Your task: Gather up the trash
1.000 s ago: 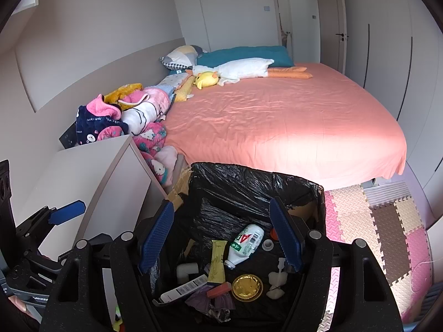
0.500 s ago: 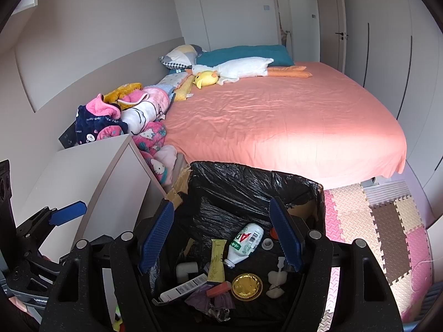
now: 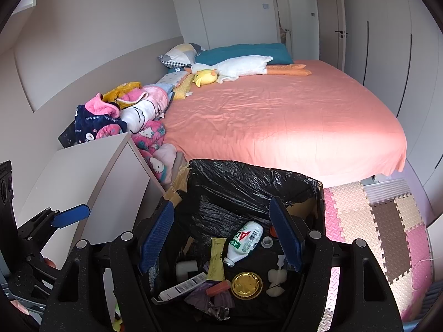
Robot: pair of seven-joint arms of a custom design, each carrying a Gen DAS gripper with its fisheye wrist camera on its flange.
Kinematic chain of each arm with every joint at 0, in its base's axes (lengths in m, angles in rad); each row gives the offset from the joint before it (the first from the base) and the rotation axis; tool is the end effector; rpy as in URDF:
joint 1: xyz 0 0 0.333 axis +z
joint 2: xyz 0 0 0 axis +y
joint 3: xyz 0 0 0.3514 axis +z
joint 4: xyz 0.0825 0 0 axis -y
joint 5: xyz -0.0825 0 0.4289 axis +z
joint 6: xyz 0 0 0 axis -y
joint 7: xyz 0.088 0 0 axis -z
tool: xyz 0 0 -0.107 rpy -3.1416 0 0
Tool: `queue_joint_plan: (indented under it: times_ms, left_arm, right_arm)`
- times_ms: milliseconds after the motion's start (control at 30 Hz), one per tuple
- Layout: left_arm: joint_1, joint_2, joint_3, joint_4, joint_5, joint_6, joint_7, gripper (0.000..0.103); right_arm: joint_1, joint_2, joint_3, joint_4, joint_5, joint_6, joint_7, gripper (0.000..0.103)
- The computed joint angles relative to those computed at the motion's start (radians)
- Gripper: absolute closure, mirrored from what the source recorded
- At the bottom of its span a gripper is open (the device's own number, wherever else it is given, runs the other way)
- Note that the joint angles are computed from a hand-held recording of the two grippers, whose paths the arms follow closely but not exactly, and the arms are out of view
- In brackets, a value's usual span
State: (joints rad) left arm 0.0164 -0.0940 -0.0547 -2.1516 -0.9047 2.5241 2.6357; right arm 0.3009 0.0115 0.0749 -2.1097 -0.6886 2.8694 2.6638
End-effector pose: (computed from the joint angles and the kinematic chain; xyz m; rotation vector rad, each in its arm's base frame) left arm 0.5916 -0.0157 0.5035 -1.4166 2.3039 -1.0864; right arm 0.5692 0.2627 0.5000 -1.5874 1.7919 -0.5749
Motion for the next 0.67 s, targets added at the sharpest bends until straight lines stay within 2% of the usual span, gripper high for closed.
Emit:
queue_joint_plan:
  times_ms: [233, 367, 467, 667]
  left_arm:
    - [-0.006, -0.005, -0.003, -0.007, 0.01, 0.001, 0.01, 0.006]
    - [-0.015, -0.019, -0.002, -0.025, -0.022, 0.031, 0.064, 0.006]
    - [-0.019, -0.02, -0.004, -0.028, -0.019, 0.051, 0.058, 0.006]
    - [-0.022, -0.024, 0.001, -0.026, -0.009, 0.021, 0.061, 0.006]
  right_arm:
    - [-0.001, 0.0, -0.001, -0.001, 0.003, 0.001, -0.002, 0.031]
    - [-0.002, -0.004, -0.002, -0.008, -0.003, 0.004, 0.004, 0.031]
    - [-0.004, -0.005, -0.001, -0.01, -0.003, 0.005, 0.005, 0.031]
    - [-0.005, -0.007, 0.0, -0.012, 0.003, 0.005, 0.0, 0.031]
